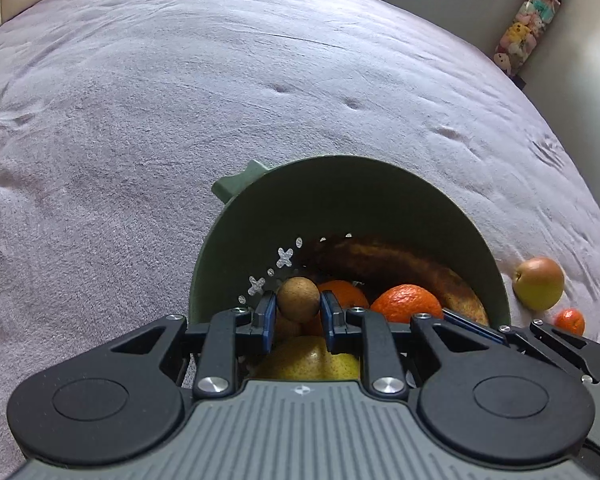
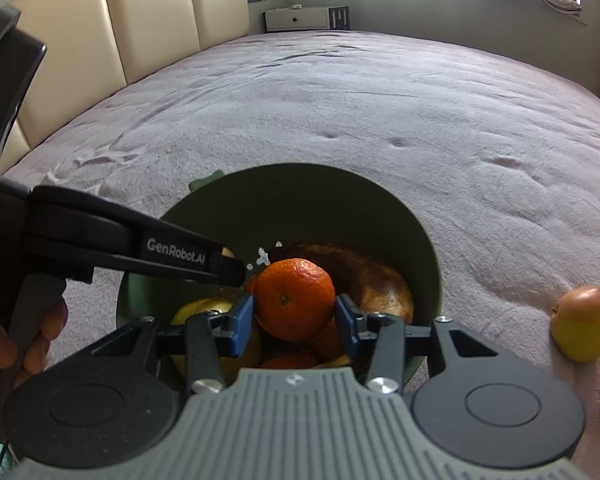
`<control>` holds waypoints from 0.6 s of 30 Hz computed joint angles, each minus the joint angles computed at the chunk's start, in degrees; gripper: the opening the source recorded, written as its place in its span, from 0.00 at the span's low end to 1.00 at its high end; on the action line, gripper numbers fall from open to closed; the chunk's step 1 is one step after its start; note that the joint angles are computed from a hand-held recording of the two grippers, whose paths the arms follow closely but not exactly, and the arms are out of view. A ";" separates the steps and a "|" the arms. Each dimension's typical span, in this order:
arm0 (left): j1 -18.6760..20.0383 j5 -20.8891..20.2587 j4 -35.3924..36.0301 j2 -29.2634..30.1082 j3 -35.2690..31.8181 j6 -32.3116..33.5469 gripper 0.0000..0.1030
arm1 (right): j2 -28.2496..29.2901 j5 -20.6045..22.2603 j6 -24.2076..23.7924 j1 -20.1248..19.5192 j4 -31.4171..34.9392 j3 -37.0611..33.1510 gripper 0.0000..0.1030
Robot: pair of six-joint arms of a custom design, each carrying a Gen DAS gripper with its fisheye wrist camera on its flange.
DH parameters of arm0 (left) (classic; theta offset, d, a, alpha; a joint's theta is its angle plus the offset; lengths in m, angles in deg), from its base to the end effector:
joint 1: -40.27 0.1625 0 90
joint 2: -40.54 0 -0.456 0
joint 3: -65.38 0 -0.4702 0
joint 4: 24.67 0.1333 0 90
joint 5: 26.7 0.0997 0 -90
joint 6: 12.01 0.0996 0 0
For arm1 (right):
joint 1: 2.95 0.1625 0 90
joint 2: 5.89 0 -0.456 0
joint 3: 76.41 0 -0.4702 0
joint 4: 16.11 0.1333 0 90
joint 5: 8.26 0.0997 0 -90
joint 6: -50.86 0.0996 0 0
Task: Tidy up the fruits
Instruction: 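Carry the kiwi and mandarin over the colander and release both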
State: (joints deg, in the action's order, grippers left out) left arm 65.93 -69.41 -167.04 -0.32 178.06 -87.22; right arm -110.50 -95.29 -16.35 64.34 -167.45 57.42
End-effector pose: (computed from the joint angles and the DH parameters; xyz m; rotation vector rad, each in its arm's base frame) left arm -0.4181 -0.4300 -0.0828 -0.0484 2.4249 -0.8503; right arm -0.0393 -0.4526 0.3430 1.0479 -2.5078 0.6034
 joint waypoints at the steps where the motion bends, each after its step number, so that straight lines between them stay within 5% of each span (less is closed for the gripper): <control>1: 0.08 -0.05 0.10 0.17 -0.17 0.53 0.25 | 0.11 -0.29 0.04 0.07 0.13 -0.03 0.41; 8: -0.04 0.26 2.34 0.58 -0.93 1.00 0.29 | 0.17 -0.45 1.26 0.02 0.99 -0.38 0.41; 18: -1.16 1.30 0.27 -0.01 -0.11 0.23 0.58 | -1.75 0.83 2.66 -0.24 3.28 -0.52 0.50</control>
